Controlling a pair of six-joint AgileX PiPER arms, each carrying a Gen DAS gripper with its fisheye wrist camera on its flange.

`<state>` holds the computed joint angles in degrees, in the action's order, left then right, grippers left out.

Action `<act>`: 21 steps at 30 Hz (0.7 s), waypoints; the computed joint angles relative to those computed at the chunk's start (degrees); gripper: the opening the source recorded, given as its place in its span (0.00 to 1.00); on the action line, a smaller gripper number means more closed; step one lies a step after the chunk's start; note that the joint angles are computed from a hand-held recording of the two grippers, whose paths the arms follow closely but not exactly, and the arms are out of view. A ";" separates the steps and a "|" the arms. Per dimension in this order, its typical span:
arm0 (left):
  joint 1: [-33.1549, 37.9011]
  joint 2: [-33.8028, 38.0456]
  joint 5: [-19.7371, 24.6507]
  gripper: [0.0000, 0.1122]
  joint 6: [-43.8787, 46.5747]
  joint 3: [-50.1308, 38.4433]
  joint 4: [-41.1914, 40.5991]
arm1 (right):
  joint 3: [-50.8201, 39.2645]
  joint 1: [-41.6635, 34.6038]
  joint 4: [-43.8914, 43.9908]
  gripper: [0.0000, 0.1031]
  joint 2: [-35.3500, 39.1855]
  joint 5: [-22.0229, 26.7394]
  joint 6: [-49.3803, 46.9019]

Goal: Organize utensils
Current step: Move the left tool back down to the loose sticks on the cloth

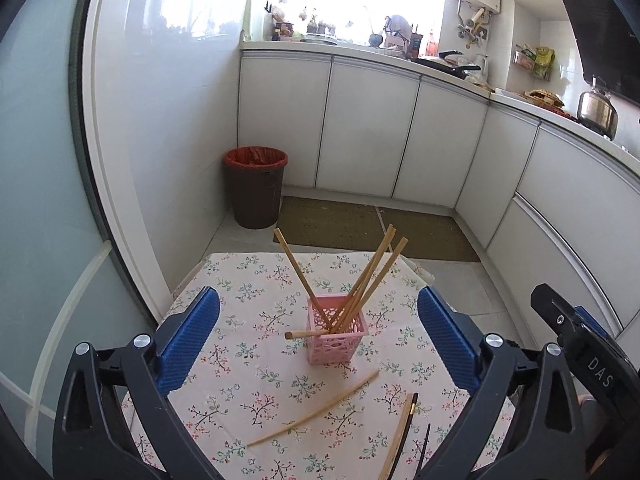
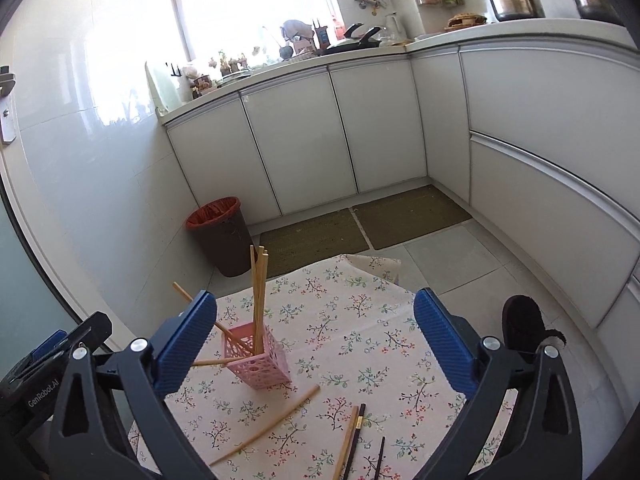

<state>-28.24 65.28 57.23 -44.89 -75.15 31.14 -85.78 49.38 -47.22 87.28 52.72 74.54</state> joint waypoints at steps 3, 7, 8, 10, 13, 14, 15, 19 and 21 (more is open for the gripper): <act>-0.35 1.01 0.60 0.85 1.78 0.23 -1.97 | 5.04 -0.78 0.67 0.93 -3.10 -0.41 1.96; -0.71 2.76 0.91 0.85 5.18 0.46 -5.50 | 14.10 -2.99 4.32 0.93 -8.70 -2.87 3.25; -0.24 3.66 0.86 0.85 7.41 0.25 -7.80 | 16.85 -3.42 5.32 0.93 -10.30 -3.45 3.61; -0.34 5.55 0.70 0.85 10.43 0.22 -11.32 | 22.36 -5.19 8.73 0.93 -13.46 -5.00 3.08; 0.19 10.67 0.67 0.85 18.33 -0.49 -18.71 | 29.06 -9.54 16.74 0.93 -16.94 -8.08 -1.18; 0.18 12.43 0.60 0.85 20.57 -0.31 -20.53 | 30.74 -10.63 18.96 0.93 -17.61 -8.60 -2.27; 0.48 15.01 0.88 0.85 23.23 -0.82 -22.57 | 32.44 -12.16 21.44 0.93 -18.30 -9.36 -4.10; 1.72 26.32 3.87 0.85 28.93 -4.22 -27.08 | 36.96 -17.22 27.23 0.93 -19.88 -11.83 -8.61; 1.89 31.46 4.79 0.85 29.22 -5.92 -26.33 | 38.09 -19.40 30.06 0.93 -20.06 -12.88 -11.46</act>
